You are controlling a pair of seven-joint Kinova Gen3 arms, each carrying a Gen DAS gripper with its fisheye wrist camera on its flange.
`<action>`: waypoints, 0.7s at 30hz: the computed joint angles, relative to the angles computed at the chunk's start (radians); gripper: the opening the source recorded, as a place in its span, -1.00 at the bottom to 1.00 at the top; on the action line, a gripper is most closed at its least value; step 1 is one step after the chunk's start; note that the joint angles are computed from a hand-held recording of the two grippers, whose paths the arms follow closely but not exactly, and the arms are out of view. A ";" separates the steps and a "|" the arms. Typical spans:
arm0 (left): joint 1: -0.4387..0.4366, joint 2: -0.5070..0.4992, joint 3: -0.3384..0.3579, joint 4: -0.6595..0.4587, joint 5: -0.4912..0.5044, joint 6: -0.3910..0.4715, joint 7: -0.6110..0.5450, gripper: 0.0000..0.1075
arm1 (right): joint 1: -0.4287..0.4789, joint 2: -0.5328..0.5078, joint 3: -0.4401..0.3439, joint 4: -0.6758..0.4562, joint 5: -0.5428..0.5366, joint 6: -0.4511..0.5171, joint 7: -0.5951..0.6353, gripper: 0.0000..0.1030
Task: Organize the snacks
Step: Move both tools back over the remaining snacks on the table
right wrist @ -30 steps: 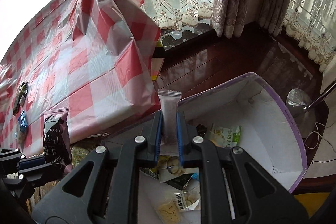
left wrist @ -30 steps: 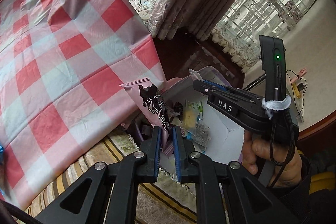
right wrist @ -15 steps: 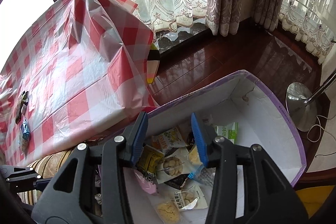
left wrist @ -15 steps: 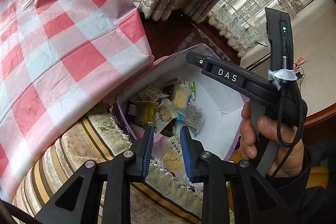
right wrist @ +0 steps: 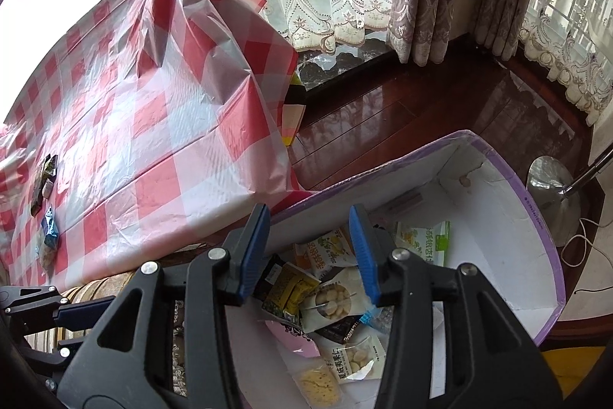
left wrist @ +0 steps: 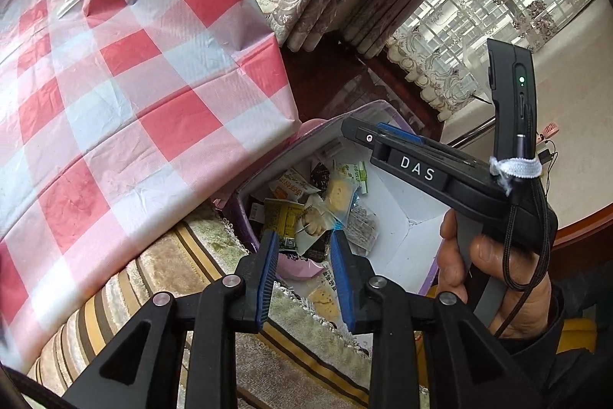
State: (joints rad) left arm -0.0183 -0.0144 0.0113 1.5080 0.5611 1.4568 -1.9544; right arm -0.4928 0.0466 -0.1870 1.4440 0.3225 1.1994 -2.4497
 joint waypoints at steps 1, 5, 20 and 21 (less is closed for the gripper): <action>-0.004 -0.002 -0.004 0.000 -0.001 -0.004 -0.003 -0.45 | -0.004 0.006 -0.003 -0.008 0.003 0.006 0.000 -0.08; -0.025 -0.009 -0.023 -0.004 -0.005 -0.019 -0.015 -0.45 | -0.024 0.027 -0.008 -0.038 0.008 0.021 0.004 -0.08; -0.159 0.004 -0.103 -0.046 -0.014 -0.062 -0.074 -0.43 | -0.149 0.140 -0.003 -0.198 0.008 0.077 0.041 -0.01; -0.172 0.008 -0.109 -0.053 -0.014 -0.065 -0.078 -0.41 | -0.160 0.150 -0.002 -0.212 0.006 0.080 0.047 0.00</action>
